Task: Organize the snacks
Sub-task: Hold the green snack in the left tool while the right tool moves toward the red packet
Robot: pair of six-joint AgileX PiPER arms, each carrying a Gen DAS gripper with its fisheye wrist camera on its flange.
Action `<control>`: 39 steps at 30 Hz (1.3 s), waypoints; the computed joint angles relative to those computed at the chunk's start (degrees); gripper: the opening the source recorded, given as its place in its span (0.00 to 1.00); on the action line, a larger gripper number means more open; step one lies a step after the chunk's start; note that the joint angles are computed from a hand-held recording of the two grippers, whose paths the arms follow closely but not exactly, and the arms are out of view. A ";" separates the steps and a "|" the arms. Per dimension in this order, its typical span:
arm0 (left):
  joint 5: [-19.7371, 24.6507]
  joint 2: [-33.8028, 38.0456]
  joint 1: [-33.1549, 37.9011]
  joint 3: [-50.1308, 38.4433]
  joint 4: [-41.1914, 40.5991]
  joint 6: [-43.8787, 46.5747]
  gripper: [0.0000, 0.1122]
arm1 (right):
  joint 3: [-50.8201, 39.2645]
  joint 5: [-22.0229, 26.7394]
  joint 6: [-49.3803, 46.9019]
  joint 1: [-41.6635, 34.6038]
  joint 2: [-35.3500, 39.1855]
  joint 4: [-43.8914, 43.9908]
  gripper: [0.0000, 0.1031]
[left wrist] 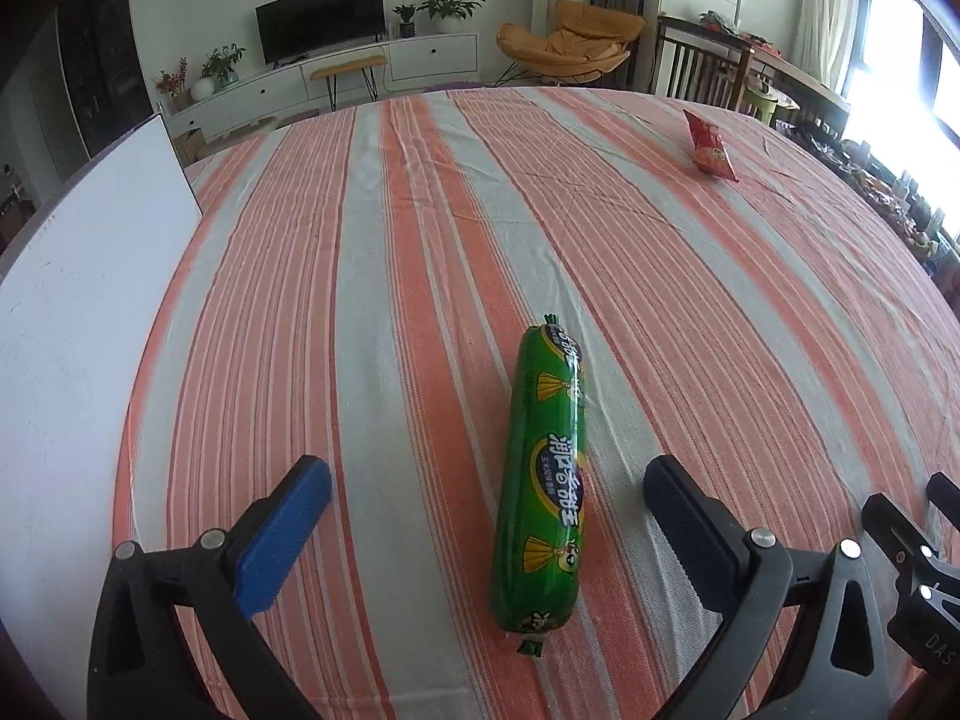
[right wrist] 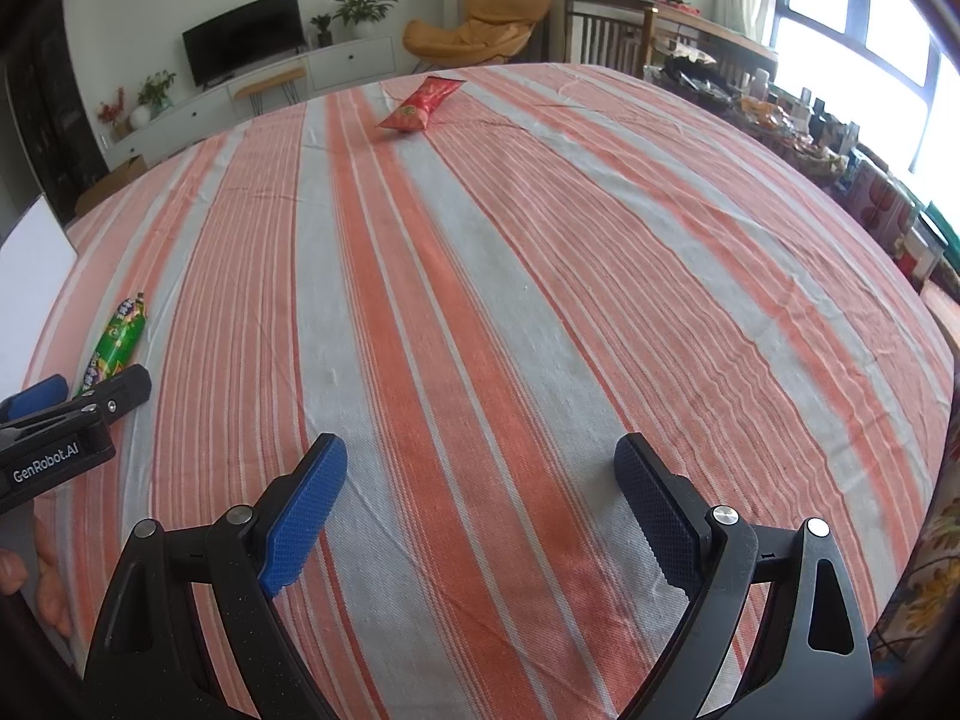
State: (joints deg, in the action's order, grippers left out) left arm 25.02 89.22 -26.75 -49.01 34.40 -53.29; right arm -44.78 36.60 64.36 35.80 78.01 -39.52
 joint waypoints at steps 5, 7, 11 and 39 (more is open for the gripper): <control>0.07 0.02 -0.08 -0.02 0.11 -0.17 0.92 | 0.00 0.00 0.00 0.00 0.00 0.00 0.91; 0.08 0.02 -0.11 -0.03 0.13 -0.21 0.92 | 0.00 0.00 0.00 0.00 0.00 0.00 0.91; 0.07 0.05 -0.12 -0.04 0.19 -0.29 0.92 | 0.00 0.01 0.03 0.02 0.02 -0.04 0.91; 0.16 0.19 -0.27 -0.12 0.57 -0.82 0.92 | -64.70 9.99 -59.65 -25.48 44.18 47.67 0.89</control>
